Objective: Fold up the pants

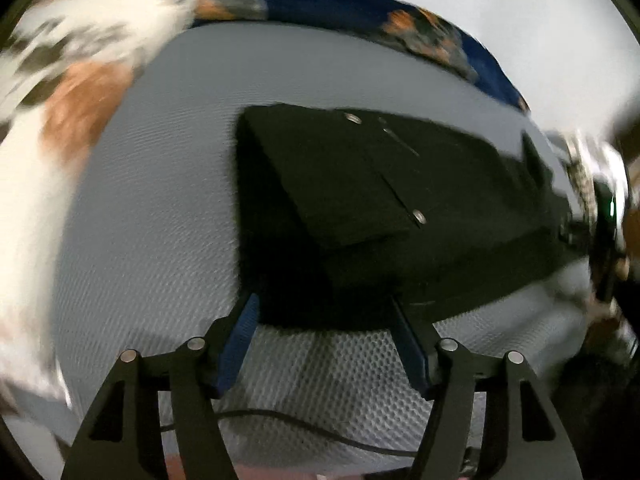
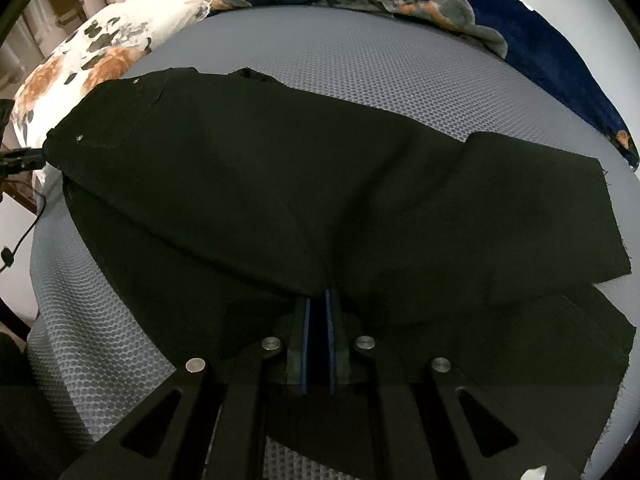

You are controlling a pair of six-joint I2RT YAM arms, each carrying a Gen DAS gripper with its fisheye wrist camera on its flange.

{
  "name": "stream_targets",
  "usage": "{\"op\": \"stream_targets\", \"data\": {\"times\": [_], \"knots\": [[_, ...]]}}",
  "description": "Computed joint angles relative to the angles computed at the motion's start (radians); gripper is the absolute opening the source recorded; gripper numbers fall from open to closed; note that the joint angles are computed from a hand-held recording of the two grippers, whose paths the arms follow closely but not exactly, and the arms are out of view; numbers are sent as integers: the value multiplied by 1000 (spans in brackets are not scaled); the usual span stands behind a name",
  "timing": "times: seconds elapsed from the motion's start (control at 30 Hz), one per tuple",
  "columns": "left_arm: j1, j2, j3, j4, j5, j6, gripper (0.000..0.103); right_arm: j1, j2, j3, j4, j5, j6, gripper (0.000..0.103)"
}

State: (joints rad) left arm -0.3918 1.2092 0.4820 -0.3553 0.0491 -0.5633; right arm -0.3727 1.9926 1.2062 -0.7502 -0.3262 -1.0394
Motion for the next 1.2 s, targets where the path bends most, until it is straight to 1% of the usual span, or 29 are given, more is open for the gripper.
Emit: {"op": "stream_targets", "data": {"times": [0.1, 0.2, 0.27, 0.3, 0.33, 0.4, 0.43, 0.5, 0.53, 0.57, 0.6, 0.63, 0.77, 0.87, 1.0, 1.03, 1.1, 1.13, 1.2], "knots": [[29, -145, -82, 33, 69, -156, 66, -7, 5, 1, -1, -11, -7, 6], [-21, -193, -136, 103, 81, -315, 66, -11, 6, 0, 0, -19, -13, 6], [-71, -160, -158, 190, 66, -424, 66, -15, 4, -5, 5, -24, -17, 6], [-87, -121, -155, 242, 63, -466, 66, -17, 3, -7, 6, -26, -18, 6], [-94, -79, -160, 313, 71, -518, 66, -18, 5, -6, 7, -28, -20, 6], [-81, -30, -172, 398, 83, -581, 66, -20, 4, -7, 8, -32, -22, 6], [-69, 2, -167, 430, 88, -603, 66, -21, 2, -9, 10, -34, -21, 6], [-46, 91, -116, 439, 89, -627, 65, -23, -4, -17, 16, -38, -17, 6], [-39, 119, -97, 435, 84, -628, 58, -24, -12, -25, 23, -40, -12, 6], [-42, 140, -71, 408, 60, -624, 50, -24, -20, -32, 27, -41, -7, 6], [-48, 172, -11, 331, 25, -586, 32, -25, -29, -38, 29, -43, -2, 6], [-50, 200, 31, 294, 14, -553, 28, -27, -38, -39, 24, -49, 3, 6], [-29, 198, 106, 229, -10, -459, 22, -37, -89, -41, -15, -76, 22, 6], [-5, 157, 180, 172, -48, -348, 21, -39, -148, -58, -43, -91, 17, 6], [50, 116, 225, 157, -24, -205, 21, -51, -209, -92, -85, -101, -15, 6], [53, 121, 229, 152, -24, -173, 21, -56, -211, -105, -99, -98, -26, 6], [74, 147, 215, 157, 8, -130, 21, -61, -209, -140, -89, -78, -38, 6], [94, 139, 181, 154, 34, -108, 21, -59, -206, -163, -73, -61, -41, 6], [104, 189, 145, 154, 53, -78, 21, -58, -186, -179, -67, -41, -47, 6]]}}
